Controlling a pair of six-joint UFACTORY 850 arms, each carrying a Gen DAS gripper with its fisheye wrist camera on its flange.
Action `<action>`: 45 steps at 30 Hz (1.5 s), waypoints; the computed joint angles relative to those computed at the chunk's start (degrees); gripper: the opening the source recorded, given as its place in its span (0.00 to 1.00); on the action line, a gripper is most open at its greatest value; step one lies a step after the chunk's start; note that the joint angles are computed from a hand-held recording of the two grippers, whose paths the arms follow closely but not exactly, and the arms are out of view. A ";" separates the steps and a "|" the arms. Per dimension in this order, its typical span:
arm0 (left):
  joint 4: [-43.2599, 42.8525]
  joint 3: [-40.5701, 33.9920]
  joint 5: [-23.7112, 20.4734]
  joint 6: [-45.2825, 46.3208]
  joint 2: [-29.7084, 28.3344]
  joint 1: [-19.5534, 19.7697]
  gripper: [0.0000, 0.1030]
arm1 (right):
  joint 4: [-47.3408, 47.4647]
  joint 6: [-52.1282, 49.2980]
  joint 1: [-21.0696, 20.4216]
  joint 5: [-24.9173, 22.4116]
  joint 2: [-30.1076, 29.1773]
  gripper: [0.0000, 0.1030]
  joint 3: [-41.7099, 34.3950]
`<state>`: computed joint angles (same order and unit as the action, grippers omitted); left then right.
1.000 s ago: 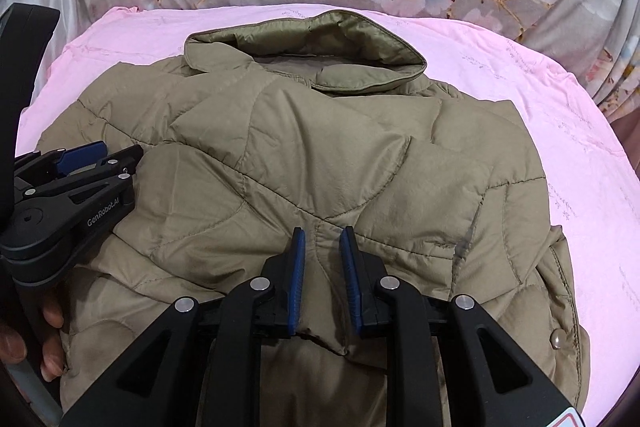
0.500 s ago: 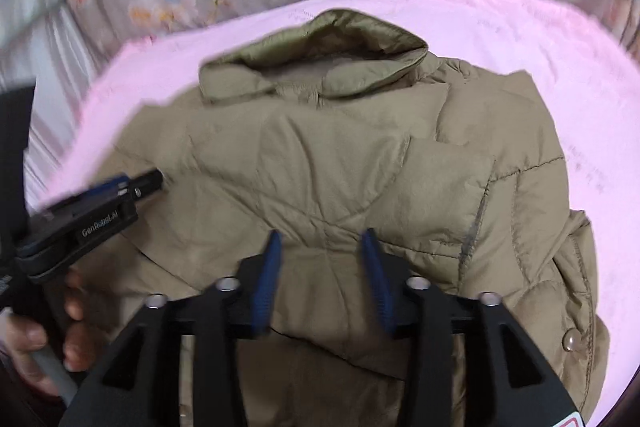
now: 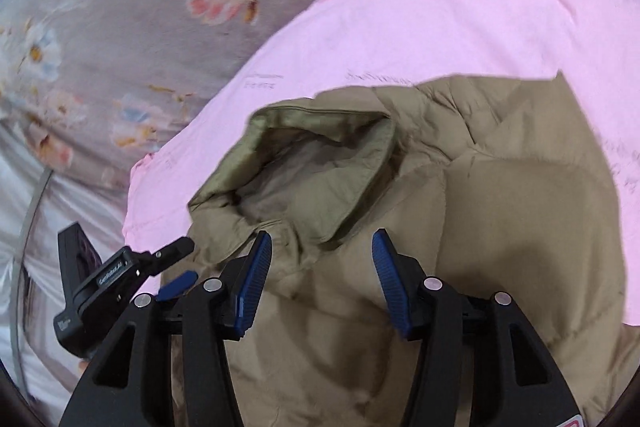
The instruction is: Fold large clothes
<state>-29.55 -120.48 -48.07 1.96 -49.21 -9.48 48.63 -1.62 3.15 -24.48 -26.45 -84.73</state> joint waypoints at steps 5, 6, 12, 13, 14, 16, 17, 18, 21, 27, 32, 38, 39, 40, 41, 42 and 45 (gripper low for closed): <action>-1.46 0.25 0.61 3.58 -0.19 -0.69 0.16 | 5.87 -6.58 0.15 1.04 -2.29 0.35 -1.90; -1.21 0.36 0.81 3.58 -0.12 -0.76 0.15 | 5.07 -6.60 0.39 1.23 -2.57 0.20 -2.40; 2.07 6.65 6.56 8.07 4.52 -1.51 0.04 | -14.90 3.63 2.19 4.44 -0.41 0.04 -1.71; 3.02 8.02 7.36 8.47 5.25 -1.72 0.04 | -19.26 6.60 2.46 4.32 -0.34 0.04 -1.64; 4.73 9.08 8.15 8.07 5.70 -2.05 0.04 | -24.32 10.13 2.83 3.51 -0.61 0.04 -1.87; 7.60 11.07 10.16 7.40 6.45 -2.74 0.04 | -30.37 14.52 3.35 2.31 -1.46 0.03 -2.41; 9.07 11.97 11.27 6.94 6.76 -3.10 0.04 | -32.07 15.86 3.51 1.93 -1.85 0.03 -2.65; 9.84 12.91 12.17 6.73 7.12 -3.31 0.04 | -32.98 16.54 3.58 1.87 -1.96 0.02 -2.40; 10.95 15.03 14.46 6.99 7.82 -3.65 0.04 | -31.49 15.10 3.25 2.04 -2.28 0.01 -2.11; 16.84 17.86 19.24 4.29 8.70 -5.01 0.04 | -32.58 15.77 3.41 3.13 -2.54 0.00 -1.25; 23.13 18.82 21.72 -0.21 8.92 -6.11 0.05 | -35.24 17.77 3.71 3.22 -3.18 0.00 -1.91; 17.43 19.05 20.46 5.39 9.75 -4.98 0.12 | -21.31 7.61 1.92 0.90 -1.96 0.03 -0.79; 16.79 19.55 20.04 6.58 10.56 -4.68 0.14 | -20.66 7.66 1.63 0.36 -1.06 0.08 -0.18; 14.94 20.26 19.65 8.89 11.81 -4.05 0.21 | -20.37 7.54 1.36 0.14 0.34 0.12 0.78; 14.18 20.67 19.82 9.76 12.57 -3.68 0.33 | -22.00 8.64 1.30 0.60 1.79 0.14 1.63; 13.92 20.87 20.23 9.97 13.30 -3.30 0.39 | -25.74 11.62 1.44 1.38 2.91 0.15 2.01; 16.01 15.42 18.51 6.25 11.99 -2.34 0.48 | -31.38 16.18 1.19 2.20 3.29 0.15 -0.43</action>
